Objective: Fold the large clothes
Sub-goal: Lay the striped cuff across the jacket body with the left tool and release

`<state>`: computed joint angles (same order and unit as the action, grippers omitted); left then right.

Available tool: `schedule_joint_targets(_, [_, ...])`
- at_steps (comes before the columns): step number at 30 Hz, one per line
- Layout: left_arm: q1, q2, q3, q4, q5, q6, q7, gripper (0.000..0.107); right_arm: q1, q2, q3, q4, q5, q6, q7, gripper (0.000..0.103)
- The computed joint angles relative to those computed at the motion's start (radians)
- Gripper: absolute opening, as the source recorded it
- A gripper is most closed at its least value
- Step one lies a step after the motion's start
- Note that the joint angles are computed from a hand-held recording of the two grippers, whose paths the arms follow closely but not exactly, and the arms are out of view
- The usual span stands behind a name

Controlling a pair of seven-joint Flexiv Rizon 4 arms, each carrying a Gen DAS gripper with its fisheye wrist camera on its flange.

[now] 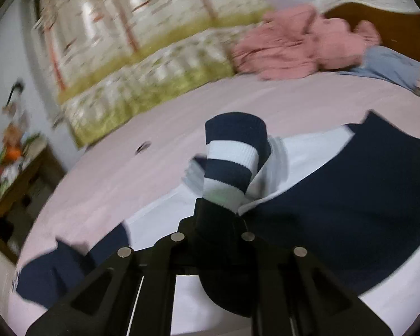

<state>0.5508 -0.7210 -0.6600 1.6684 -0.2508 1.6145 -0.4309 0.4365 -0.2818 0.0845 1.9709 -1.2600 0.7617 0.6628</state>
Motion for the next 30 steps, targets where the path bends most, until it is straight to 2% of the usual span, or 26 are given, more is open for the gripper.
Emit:
schedule_joint_targets(3, [-0.037,-0.029,0.063,-0.067,-0.043,-0.003,-0.049,0.008,-0.022,-0.025,-0.003,-0.008,0.023,0.093,-0.033,0.074])
schedule_joint_targets(4, [-0.059,-0.039,0.100,-0.081,-0.048,0.034,-0.072,0.008,-0.024,-0.032,-0.008,-0.011,0.026,0.114,-0.037,0.074])
schedule_joint_targets(6, [-0.118,-0.084,0.186,-0.121,-0.033,0.174,-0.127,0.008,-0.023,-0.038,-0.016,-0.010,0.027,0.136,-0.041,0.074])
schedule_joint_targets(7, [-0.126,-0.095,0.204,-0.132,-0.034,0.186,-0.151,0.008,-0.019,-0.038,-0.018,-0.010,0.030,0.133,-0.043,0.074])
schedule_joint_targets(10, [-0.119,-0.092,0.224,-0.160,-0.063,0.062,-0.223,0.009,0.001,-0.039,-0.020,-0.019,0.053,0.079,-0.052,0.074])
schedule_joint_targets(14, [-0.141,-0.078,0.286,-0.160,-0.083,0.059,-0.337,0.012,-0.001,-0.058,-0.022,-0.037,0.062,0.108,-0.099,0.074])
schedule_joint_targets(16, [-0.156,-0.071,0.327,-0.170,-0.106,0.015,-0.396,0.017,-0.003,-0.082,-0.023,-0.057,0.082,0.143,-0.152,0.074])
schedule_joint_targets(17, [-0.150,-0.067,0.332,-0.172,-0.118,-0.021,-0.413,0.027,0.001,-0.093,-0.025,-0.068,0.096,0.152,-0.177,0.074])
schedule_joint_targets(19, [-0.134,-0.059,0.324,-0.173,-0.145,-0.075,-0.431,0.039,0.017,-0.110,-0.033,-0.088,0.114,0.149,-0.207,0.074])
schedule_joint_targets(21, [-0.093,-0.048,0.285,-0.159,-0.185,-0.110,-0.426,0.054,0.032,-0.122,-0.045,-0.102,0.112,0.147,-0.224,0.074])
schedule_joint_targets(22, [-0.068,-0.043,0.259,-0.152,-0.209,-0.135,-0.416,0.066,0.036,-0.129,-0.052,-0.109,0.104,0.153,-0.232,0.074])
schedule_joint_targets(23, [-0.052,-0.038,0.248,-0.153,-0.236,-0.179,-0.410,0.072,0.036,-0.137,-0.059,-0.116,0.094,0.169,-0.241,0.074])
schedule_joint_targets(24, [-0.042,-0.036,0.246,-0.162,-0.262,-0.228,-0.408,0.072,0.026,-0.146,-0.069,-0.119,0.080,0.222,-0.252,0.074])
schedule_joint_targets(25, [-0.052,-0.038,0.270,-0.181,-0.276,-0.281,-0.420,0.072,-0.013,-0.168,-0.068,-0.127,0.078,0.340,-0.289,0.074])
schedule_joint_targets(26, [-0.072,-0.042,0.305,-0.205,-0.283,-0.328,-0.441,0.072,-0.070,-0.208,-0.042,-0.145,0.141,0.472,-0.384,0.075])
schedule_joint_targets(27, [-0.086,-0.050,0.332,-0.225,-0.293,-0.363,-0.459,0.071,-0.100,-0.236,-0.022,-0.156,0.220,0.538,-0.465,0.075])
schedule_joint_targets(28, [-0.100,-0.059,0.354,-0.242,-0.304,-0.391,-0.475,0.070,-0.114,-0.255,-0.014,-0.162,0.282,0.562,-0.498,0.075])
schedule_joint_targets(30, [-0.130,-0.078,0.401,-0.279,-0.306,-0.452,-0.484,0.067,-0.075,-0.259,-0.078,-0.151,0.274,0.556,-0.434,0.075])
